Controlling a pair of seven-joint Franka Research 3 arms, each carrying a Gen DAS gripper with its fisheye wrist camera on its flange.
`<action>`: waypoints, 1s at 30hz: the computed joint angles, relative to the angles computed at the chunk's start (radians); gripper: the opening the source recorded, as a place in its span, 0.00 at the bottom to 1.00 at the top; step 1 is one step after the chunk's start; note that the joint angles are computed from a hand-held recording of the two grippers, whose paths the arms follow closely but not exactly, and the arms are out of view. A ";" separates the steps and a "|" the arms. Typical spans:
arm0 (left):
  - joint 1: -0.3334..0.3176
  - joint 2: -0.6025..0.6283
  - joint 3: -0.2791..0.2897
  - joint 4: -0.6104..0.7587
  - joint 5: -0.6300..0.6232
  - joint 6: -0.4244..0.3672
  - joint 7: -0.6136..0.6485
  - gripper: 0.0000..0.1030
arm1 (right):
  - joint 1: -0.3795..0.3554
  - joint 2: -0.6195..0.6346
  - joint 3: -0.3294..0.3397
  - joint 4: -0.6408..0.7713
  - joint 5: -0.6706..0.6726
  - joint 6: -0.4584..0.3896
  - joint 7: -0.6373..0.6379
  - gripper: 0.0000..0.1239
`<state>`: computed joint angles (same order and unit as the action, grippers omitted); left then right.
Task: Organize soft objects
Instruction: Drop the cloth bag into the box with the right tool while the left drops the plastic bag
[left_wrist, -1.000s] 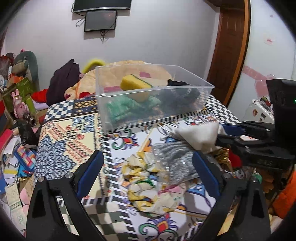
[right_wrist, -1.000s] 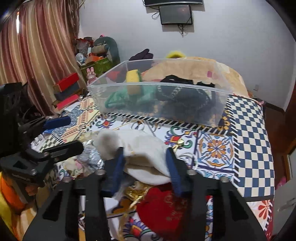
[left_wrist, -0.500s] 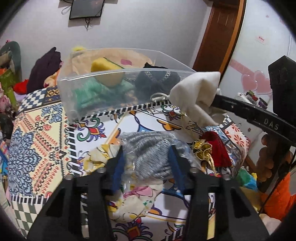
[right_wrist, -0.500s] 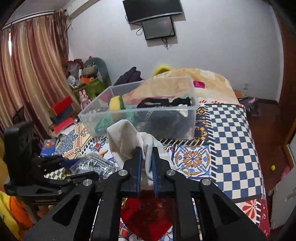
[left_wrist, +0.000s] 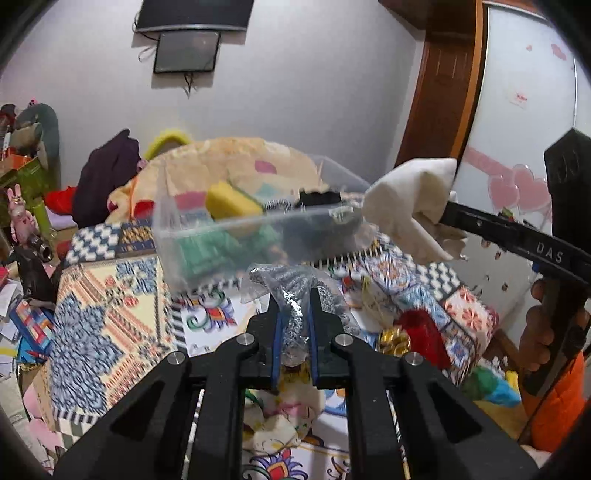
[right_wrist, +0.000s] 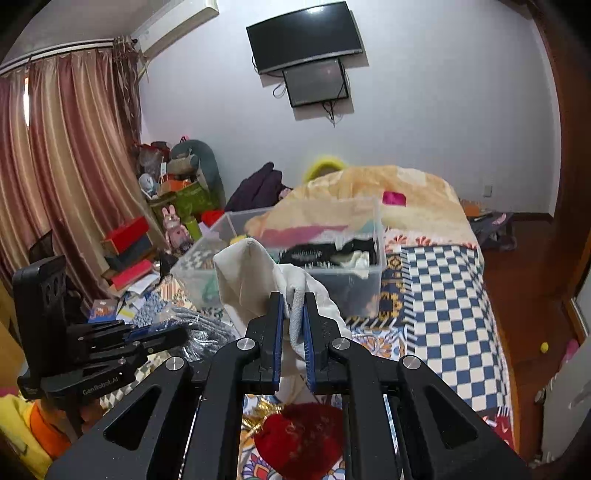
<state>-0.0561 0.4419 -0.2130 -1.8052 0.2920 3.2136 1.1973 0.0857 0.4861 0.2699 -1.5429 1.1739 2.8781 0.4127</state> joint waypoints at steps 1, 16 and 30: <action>-0.031 -0.005 0.039 0.005 0.002 0.012 -0.015 0.11 | -0.001 0.001 0.004 0.008 0.005 0.003 -0.007 0.07; -0.261 0.090 0.363 0.220 0.025 0.037 -0.136 0.11 | 0.021 0.097 0.008 0.171 -0.118 0.031 0.059 0.06; -0.249 0.083 0.347 0.185 0.076 0.037 -0.187 0.11 | 0.081 0.177 -0.152 0.171 -0.580 -0.209 0.488 0.55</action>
<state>-0.3054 0.5252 0.1340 -1.6201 0.3684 3.2508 1.0106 0.1670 0.6633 0.1179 -1.3718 0.5939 2.6686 0.9004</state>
